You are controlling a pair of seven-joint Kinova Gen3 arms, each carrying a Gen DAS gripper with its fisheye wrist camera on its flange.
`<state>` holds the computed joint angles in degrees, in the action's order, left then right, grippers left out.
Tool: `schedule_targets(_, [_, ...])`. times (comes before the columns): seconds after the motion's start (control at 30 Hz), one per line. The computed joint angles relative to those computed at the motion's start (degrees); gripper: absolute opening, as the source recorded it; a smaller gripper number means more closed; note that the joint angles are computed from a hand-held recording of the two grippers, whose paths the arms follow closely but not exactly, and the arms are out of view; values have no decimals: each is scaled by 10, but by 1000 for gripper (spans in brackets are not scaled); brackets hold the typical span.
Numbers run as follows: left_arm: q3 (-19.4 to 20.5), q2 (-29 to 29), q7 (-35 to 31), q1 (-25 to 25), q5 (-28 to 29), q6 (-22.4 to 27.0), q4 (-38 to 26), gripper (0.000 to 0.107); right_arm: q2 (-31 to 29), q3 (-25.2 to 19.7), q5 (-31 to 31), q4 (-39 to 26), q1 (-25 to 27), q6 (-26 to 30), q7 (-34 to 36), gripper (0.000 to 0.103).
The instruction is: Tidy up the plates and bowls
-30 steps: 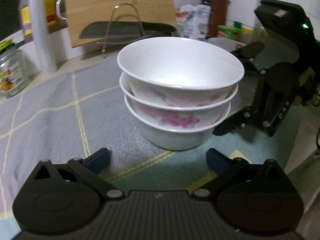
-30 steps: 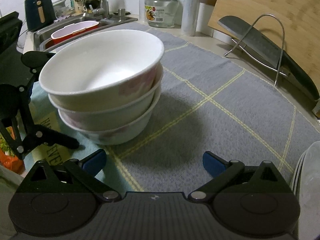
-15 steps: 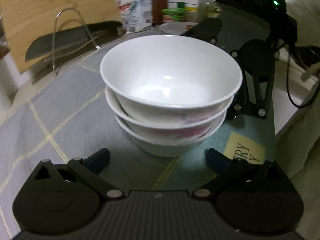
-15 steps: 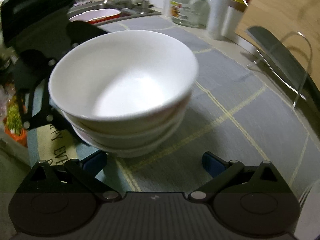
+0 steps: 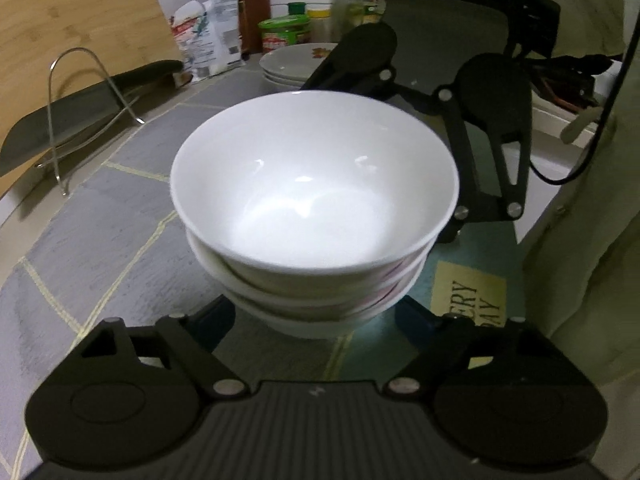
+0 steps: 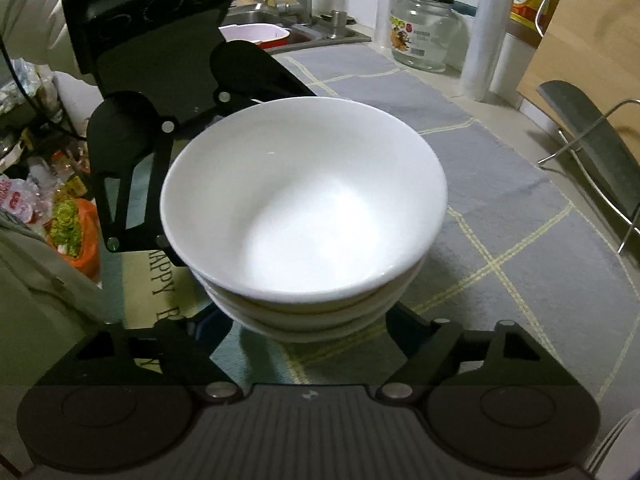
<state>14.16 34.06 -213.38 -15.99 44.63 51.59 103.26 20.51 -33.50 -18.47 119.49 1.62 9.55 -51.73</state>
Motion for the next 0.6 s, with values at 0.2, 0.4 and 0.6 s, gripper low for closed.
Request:
schedule_targets(0.2, [-6, 12, 40, 12, -24, 29, -30, 81, 4, -20, -19, -4, 24, 12, 18, 82])
schedule_targets(0.4, [-12, 13, 76, 23, -53, 53, -51, 81, 6, -19, -38, -14, 31, 33, 44, 82])
schedule_targets(0.6, [-10, 17, 92, 27, -68, 61, -61, 82, 7, -11, -71, -17, 29, 39, 79, 83])
